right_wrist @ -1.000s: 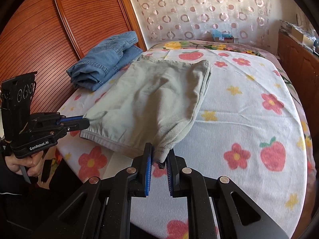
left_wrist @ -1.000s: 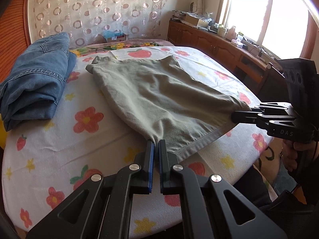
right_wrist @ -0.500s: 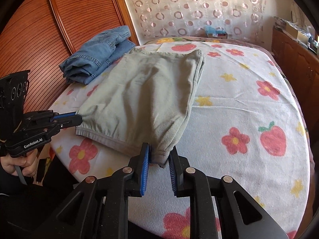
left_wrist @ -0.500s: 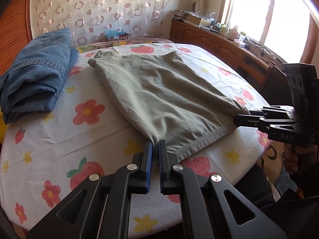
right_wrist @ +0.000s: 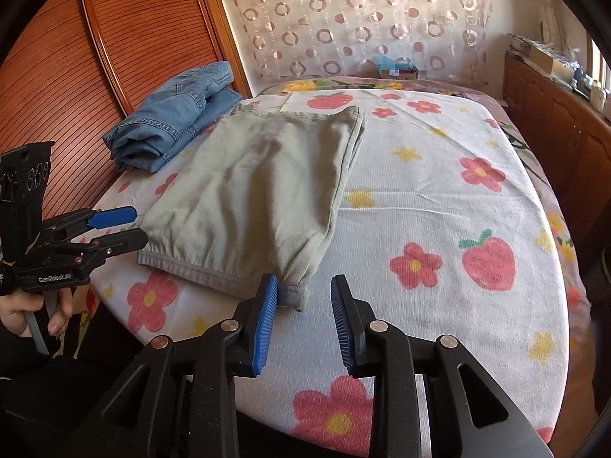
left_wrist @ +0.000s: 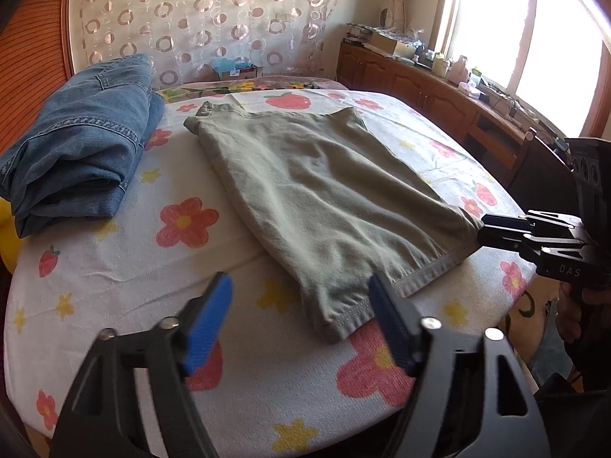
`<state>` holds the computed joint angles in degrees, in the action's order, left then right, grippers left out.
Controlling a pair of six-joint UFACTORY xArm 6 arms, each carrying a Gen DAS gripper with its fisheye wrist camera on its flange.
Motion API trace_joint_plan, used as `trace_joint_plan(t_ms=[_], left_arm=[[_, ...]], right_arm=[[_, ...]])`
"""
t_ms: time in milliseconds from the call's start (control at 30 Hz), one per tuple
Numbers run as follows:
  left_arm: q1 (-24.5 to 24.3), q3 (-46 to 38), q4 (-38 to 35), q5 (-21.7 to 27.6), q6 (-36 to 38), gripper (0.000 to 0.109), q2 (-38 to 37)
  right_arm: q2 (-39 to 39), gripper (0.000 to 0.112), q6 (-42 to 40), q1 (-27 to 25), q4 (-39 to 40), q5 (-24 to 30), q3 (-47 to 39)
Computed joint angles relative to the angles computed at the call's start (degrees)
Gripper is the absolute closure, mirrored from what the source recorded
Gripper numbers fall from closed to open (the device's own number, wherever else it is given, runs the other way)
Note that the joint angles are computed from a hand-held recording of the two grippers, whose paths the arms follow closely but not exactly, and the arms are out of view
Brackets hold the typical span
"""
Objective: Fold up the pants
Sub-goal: 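Grasp the shorts' hem again with both grippers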
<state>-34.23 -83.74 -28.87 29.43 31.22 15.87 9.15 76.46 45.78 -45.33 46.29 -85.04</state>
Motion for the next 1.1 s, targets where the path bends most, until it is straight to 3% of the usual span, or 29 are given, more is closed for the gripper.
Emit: trace_joint_plan(t_ms=[333,900,1100], left_arm=[[0.1,0.3,4.4,-0.3,-3.5,0.029,1.0],[-0.5,2.0,2.6,-1.2,-1.1,0.029,0.6],[-1.0,2.7,-0.1,-0.6,2.6,0.05,-0.2]], right_arm=[[1.6,0.08,-2.2,-0.2,0.9,1.0,-1.9],[1.9,0.08,-3.6,-1.1,2.9,-1.2,-1.0],[2.9,0.091,-6.0,-1.5,3.9,-3.1,-1.6]])
